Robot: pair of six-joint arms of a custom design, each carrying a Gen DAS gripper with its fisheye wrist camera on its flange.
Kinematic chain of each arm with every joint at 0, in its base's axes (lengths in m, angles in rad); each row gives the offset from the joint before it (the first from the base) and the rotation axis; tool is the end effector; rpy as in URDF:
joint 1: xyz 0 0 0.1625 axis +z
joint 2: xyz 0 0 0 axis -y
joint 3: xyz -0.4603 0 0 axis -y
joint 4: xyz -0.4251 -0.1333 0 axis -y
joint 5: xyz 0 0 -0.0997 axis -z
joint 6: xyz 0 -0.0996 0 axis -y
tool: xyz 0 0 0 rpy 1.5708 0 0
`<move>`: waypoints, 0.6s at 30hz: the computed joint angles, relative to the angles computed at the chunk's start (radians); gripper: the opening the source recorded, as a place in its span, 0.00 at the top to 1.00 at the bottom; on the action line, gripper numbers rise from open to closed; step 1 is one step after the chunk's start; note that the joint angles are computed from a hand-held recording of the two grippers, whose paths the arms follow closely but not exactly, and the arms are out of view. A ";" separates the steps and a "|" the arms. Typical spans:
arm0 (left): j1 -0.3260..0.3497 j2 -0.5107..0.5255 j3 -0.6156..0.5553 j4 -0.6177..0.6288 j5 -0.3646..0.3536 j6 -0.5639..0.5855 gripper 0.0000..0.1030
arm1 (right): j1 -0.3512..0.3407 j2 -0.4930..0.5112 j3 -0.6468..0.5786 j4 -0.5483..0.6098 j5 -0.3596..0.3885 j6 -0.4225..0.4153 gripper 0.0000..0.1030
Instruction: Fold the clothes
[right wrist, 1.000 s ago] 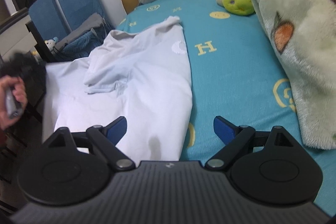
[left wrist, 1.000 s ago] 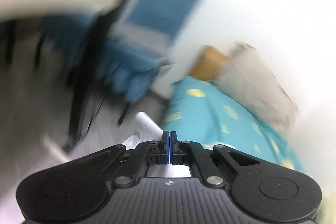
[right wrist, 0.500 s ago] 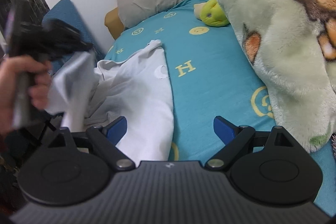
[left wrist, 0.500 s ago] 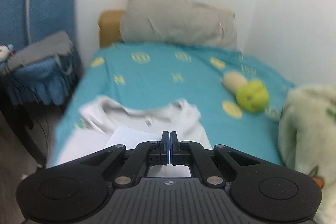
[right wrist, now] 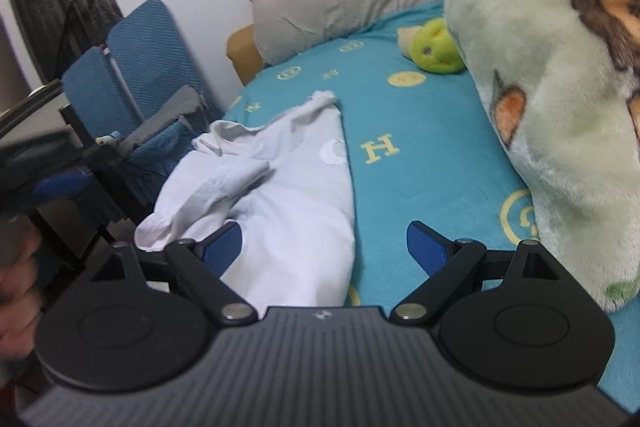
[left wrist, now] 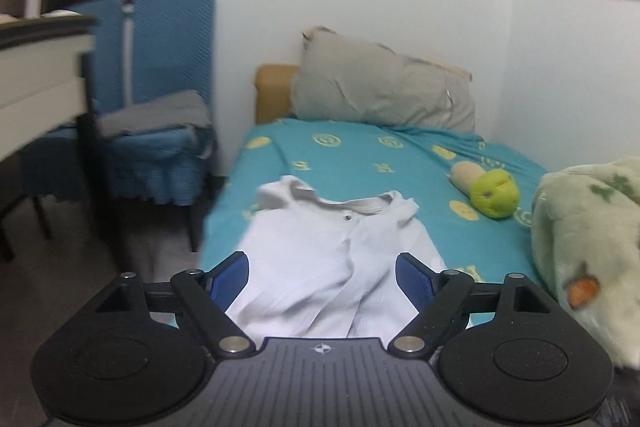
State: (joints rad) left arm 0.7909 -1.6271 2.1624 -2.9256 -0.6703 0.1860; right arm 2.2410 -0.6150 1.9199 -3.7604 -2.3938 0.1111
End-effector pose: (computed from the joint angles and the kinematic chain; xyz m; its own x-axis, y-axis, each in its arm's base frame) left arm -0.1683 -0.4707 0.4359 -0.7411 0.1189 -0.6608 0.6279 0.4714 -0.6193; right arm 0.4219 -0.4353 0.0521 -0.9235 0.0771 0.3758 -0.2929 0.4910 -0.8205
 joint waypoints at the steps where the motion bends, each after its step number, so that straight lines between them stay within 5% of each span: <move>1: -0.031 -0.053 0.035 0.017 0.025 -0.031 0.16 | 0.005 0.005 -0.003 -0.015 0.004 -0.021 0.12; 5: -0.110 -0.199 0.110 0.121 0.074 -0.113 0.10 | 0.025 0.017 -0.007 -0.055 0.037 -0.107 0.12; 8: -0.131 -0.234 0.130 0.126 0.065 -0.066 0.10 | 0.048 0.024 -0.009 -0.068 0.052 -0.156 0.12; 18: -0.094 -0.298 0.127 0.164 -0.030 -0.081 0.10 | 0.086 0.070 -0.047 -0.081 0.054 -0.267 0.12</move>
